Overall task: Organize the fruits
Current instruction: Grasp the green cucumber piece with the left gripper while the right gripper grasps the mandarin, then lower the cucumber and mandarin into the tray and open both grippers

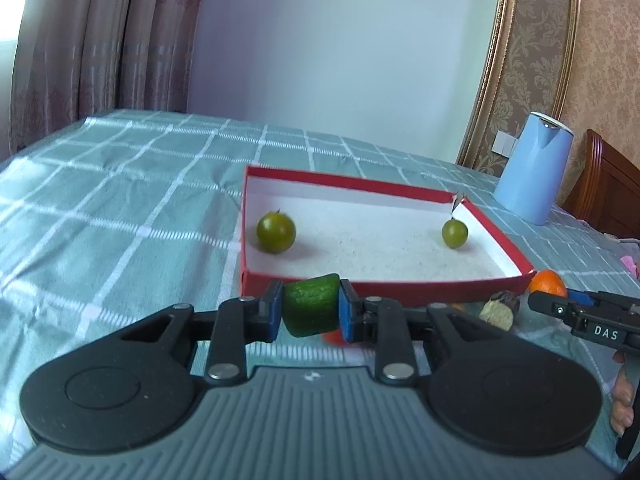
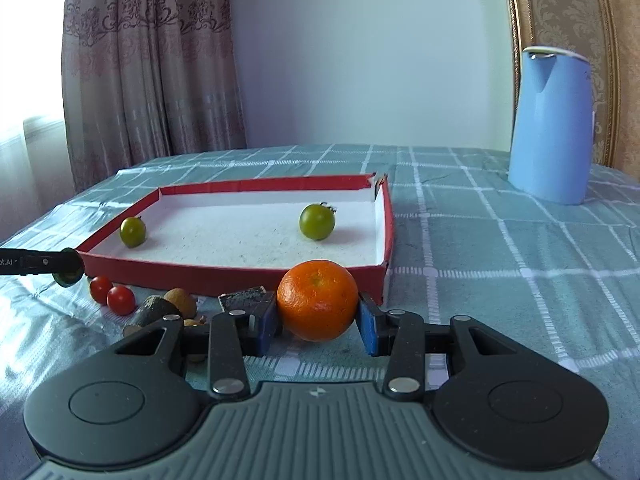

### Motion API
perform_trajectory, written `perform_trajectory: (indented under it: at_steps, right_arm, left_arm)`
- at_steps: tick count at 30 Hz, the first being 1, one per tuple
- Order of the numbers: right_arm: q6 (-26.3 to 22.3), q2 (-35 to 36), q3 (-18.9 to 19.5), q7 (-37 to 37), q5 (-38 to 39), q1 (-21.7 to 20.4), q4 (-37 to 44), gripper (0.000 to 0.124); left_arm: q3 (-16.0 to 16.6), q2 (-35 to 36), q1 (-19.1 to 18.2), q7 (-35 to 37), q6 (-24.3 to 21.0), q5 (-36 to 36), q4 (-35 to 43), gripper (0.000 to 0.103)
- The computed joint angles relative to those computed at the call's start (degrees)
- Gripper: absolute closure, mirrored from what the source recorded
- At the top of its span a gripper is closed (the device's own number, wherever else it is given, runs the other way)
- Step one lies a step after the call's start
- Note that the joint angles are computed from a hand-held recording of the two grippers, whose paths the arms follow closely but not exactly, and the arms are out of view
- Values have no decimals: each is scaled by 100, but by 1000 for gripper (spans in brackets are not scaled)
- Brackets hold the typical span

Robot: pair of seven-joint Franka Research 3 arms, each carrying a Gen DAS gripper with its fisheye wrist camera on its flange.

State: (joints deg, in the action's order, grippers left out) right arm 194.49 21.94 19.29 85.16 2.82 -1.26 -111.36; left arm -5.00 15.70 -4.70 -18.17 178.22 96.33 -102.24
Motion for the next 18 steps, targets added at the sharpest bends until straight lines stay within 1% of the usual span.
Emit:
perform_trajectory:
  at_steps: [1, 3, 4, 5, 6, 7, 8, 9, 10, 11, 12, 14, 16, 18]
  right_arm:
    - [95, -11, -243, -60, 104, 241, 10, 83]
    - [163, 2, -1083, -359, 503, 1079, 133, 83]
    - [128, 37, -1366, -496, 684, 1362, 238, 83]
    - [33, 87, -1450, -577, 761, 1445, 376, 83]
    - [-51, 150, -1424, -627, 793, 1423, 527, 83]
    - [-162, 234, -1485, -692, 852, 1481, 722, 83]
    - [-366, 347, -1737, -786, 939, 1707, 983, 83]
    - [-558, 497, -2100, -815, 1054, 2025, 1268, 83]
    - [-737, 670, -2447, -782, 1138, 2311, 1556, 83]
    - [-962, 850, -2710, -727, 1159, 2506, 1854, 83]
    - [-1243, 1034, -2893, -641, 1131, 2620, 2166, 83]
    - [-1723, 1372, -3055, -363, 1022, 2669, 2725, 83]
    - [-2147, 1650, -3065, -164, 870, 2605, 3201, 83]
    - [-2378, 1842, -3090, 65, 732, 2570, 3500, 83]
  left_arm:
    - [-4, 30, -2, 138, 5, -111, 51, 78]
    - [23, 115, -33, 384, 20, -329, 188, 78]
    - [43, 177, -54, 563, 37, -489, 272, 78]
    - [60, 249, -79, 830, 46, -742, 354, 78]
    - [88, 329, -114, 1074, 37, -988, 440, 78]
    - [107, 419, -148, 1318, 15, -1216, 536, 78]
    - [106, 526, -171, 1611, -36, -1482, 645, 78]
    - [83, 639, -183, 1925, -132, -1785, 760, 78]
    - [28, 761, -165, 2290, -222, -2128, 872, 78]
    - [-46, 887, -134, 2664, -316, -2462, 991, 78]
    - [-124, 1011, -102, 2999, -419, -2779, 1110, 78]
    - [-308, 1248, -16, 3680, -624, -3377, 1351, 78]
    - [-322, 1423, -57, 4065, -806, -3700, 1569, 78]
    - [-254, 1570, -135, 4283, -878, -3926, 1767, 78]
